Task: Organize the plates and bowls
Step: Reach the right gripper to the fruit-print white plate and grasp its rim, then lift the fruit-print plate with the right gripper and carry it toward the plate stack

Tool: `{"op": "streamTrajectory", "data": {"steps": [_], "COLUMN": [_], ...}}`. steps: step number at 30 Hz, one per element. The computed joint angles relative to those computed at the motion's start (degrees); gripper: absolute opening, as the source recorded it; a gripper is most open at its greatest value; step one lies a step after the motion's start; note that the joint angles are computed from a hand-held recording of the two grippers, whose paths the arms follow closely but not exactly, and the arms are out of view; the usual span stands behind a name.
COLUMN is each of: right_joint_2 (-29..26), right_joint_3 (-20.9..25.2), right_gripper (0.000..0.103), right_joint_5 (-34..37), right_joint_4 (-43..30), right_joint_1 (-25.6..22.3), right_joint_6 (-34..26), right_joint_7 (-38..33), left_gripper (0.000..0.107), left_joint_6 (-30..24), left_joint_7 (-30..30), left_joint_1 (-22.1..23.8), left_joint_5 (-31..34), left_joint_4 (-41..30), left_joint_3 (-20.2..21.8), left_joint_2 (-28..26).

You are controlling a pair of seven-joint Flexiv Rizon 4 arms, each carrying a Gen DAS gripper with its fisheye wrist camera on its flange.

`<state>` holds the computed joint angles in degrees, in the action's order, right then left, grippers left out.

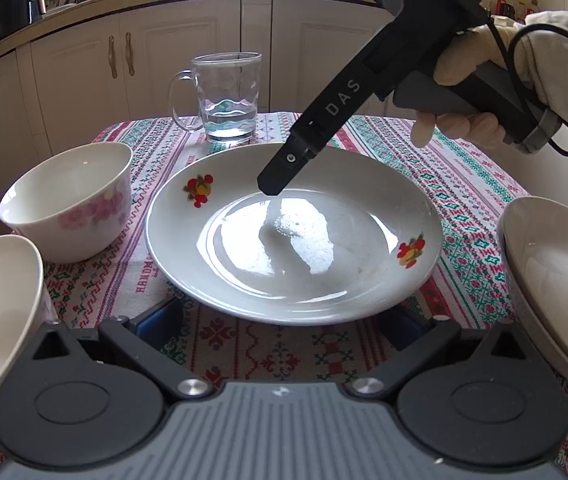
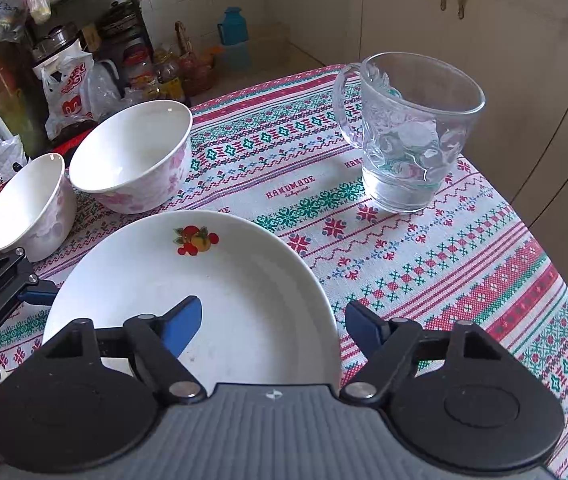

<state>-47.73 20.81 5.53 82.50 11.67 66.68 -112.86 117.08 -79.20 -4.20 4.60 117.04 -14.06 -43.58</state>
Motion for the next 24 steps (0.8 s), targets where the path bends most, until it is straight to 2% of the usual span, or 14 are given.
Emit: {"op": "streamTrajectory", "data": {"steps": [7,14,24], "right_joint_2": [-1.5,-1.49,-0.07], "right_joint_3": [2.83,1.2,0.09], "right_gripper": [0.074,0.074,0.074], "right_joint_5": [2.89,5.69,8.65], "right_joint_4": [-3.99,-6.75,-4.72], "right_joint_1": [-2.36,-1.52,-0.98], "right_joint_6": [-6.35,-12.18,-10.27], "right_joint_7": [-3.93,-5.48,-5.61], "left_gripper": [0.102,0.102,0.102], "left_joint_6": [0.2,1.31,1.23], "left_joint_7": [-0.05,0.75,2.55], "left_joint_1": [-0.18,-0.96,-2.2], "left_joint_5": [0.03,0.49,-0.06], "left_joint_4": [0.05,0.03,0.24], "left_joint_3": [0.16,0.98,2.03], "left_joint_2": [0.04,0.06,0.73]}}
